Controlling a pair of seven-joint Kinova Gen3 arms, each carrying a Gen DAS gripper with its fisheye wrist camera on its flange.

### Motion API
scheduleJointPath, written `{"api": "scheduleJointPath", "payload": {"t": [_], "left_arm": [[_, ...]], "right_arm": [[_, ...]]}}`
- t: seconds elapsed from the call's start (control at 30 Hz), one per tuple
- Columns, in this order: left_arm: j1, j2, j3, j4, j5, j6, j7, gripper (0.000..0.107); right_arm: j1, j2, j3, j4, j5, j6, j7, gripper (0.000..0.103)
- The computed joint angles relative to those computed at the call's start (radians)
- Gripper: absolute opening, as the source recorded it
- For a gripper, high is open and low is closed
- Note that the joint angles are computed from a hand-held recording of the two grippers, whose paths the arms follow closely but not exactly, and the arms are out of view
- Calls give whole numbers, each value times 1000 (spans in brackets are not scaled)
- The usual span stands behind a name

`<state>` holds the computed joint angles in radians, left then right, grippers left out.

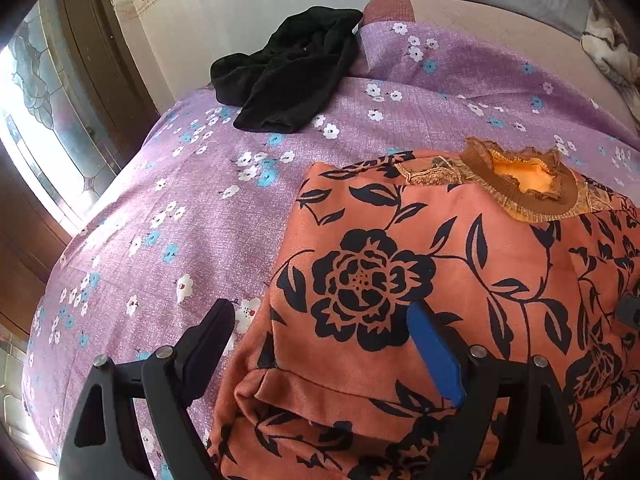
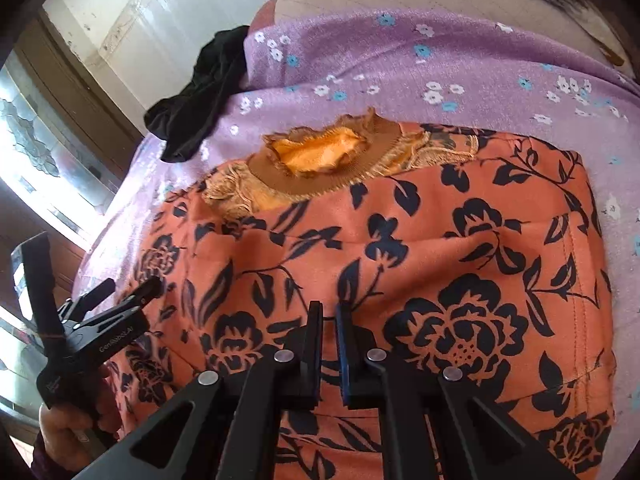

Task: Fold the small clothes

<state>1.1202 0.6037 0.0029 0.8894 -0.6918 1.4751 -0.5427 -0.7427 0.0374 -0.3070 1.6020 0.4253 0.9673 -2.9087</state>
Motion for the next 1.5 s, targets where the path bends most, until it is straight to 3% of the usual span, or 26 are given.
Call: {"api": "scheduleJointPath", "payload": {"t": [0.17, 0.27, 0.33, 0.43, 0.67, 0.73, 0.9, 1.1, 1.17, 1.2, 1.23, 1.27, 1.3, 1.37, 1.5], "left_arm": [[11, 17, 7, -19, -8, 1, -44, 88], [5, 38, 5, -41, 19, 20, -65, 88], [11, 37, -3, -38, 18, 18, -63, 88], [17, 35, -8, -37, 17, 20, -61, 88], [31, 30, -9, -37, 11, 27, -54, 88], [32, 31, -5, -39, 15, 28, -57, 88], [5, 4, 18, -14, 82, 15, -51, 88], [16, -134, 62, 139, 103, -35, 49, 88], [31, -185, 78, 206, 78, -45, 109, 88], [38, -209, 87, 240, 67, -43, 144, 88], [45, -234, 97, 277, 60, -41, 180, 88], [48, -258, 109, 314, 58, -40, 214, 88], [47, -280, 122, 348, 64, -39, 242, 88], [41, -321, 149, 410, 76, -38, 291, 88], [25, -385, 203, 504, 88, -33, 362, 88]], "right_arm": [[17, 42, -16, -23, -70, -37, 106, 9], [-29, 55, 22, -21, -58, -39, 107, 10], [-14, 53, 25, -30, -96, -37, 134, 10], [-16, 36, 28, -17, -82, -37, 105, 10], [-37, 20, 15, -39, 29, 105, -19, 10], [-38, 29, 33, -42, 9, 144, -16, 10], [15, -11, 23, -1, -66, 98, 5, 11], [15, -145, -81, 63, 8, 60, -122, 11], [50, -188, -146, 80, 14, 84, -172, 19], [83, -216, -193, 97, 18, 94, -212, 33], [127, -255, -239, 126, 9, 89, -253, 60], [173, -301, -280, 158, -12, 86, -294, 74], [220, -347, -321, 184, -41, 97, -334, 79], [259, -440, -356, 244, -97, 92, -416, 79], [191, -575, -346, 325, -157, 136, -578, 79]]}}
